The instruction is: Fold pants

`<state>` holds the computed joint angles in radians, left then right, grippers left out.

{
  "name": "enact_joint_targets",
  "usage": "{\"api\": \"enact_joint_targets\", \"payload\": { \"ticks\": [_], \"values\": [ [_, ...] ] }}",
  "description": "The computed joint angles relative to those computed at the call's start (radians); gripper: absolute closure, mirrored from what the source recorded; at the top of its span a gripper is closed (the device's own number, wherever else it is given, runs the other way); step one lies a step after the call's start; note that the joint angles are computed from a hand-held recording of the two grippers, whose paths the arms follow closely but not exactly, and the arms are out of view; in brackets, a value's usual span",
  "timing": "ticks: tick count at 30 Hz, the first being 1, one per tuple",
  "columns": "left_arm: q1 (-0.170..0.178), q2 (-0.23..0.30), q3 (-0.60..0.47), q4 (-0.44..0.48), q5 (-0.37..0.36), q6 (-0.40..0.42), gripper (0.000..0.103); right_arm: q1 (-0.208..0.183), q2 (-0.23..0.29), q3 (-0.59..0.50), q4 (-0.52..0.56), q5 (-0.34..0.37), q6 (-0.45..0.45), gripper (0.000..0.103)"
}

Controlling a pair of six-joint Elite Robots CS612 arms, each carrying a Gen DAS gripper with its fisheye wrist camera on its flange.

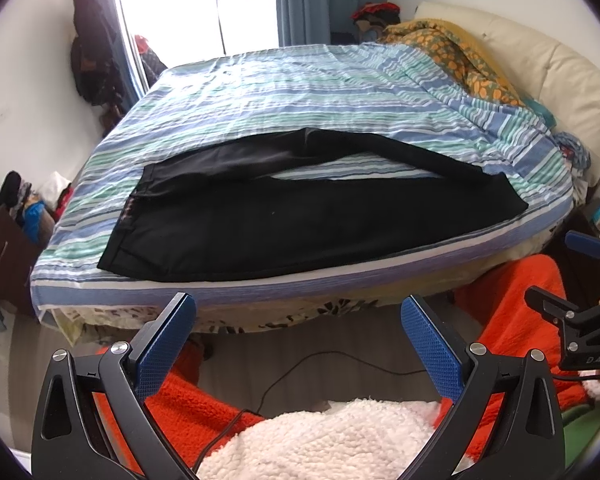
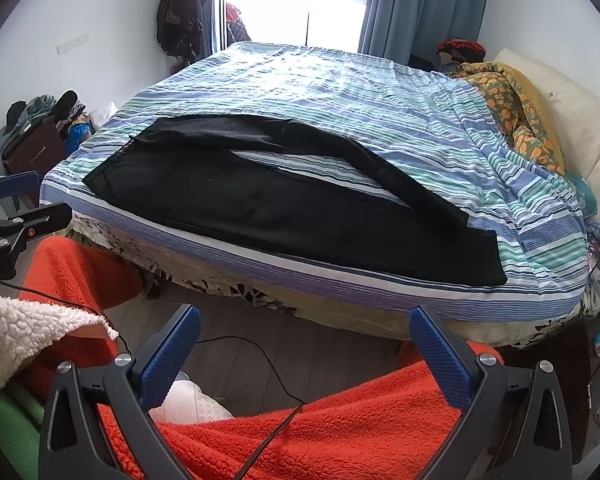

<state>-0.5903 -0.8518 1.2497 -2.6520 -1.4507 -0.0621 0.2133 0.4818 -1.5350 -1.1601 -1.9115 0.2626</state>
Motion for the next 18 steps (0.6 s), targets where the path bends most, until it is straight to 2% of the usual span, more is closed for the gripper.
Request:
{"api": "enact_joint_targets", "payload": {
  "ticks": [18],
  "values": [
    [-0.001, 0.0, 0.003, 0.01, 0.015, 0.0, 0.001, -0.004, 0.005, -0.009, 0.011, 0.004, -0.002, 0.0]
  ]
}}
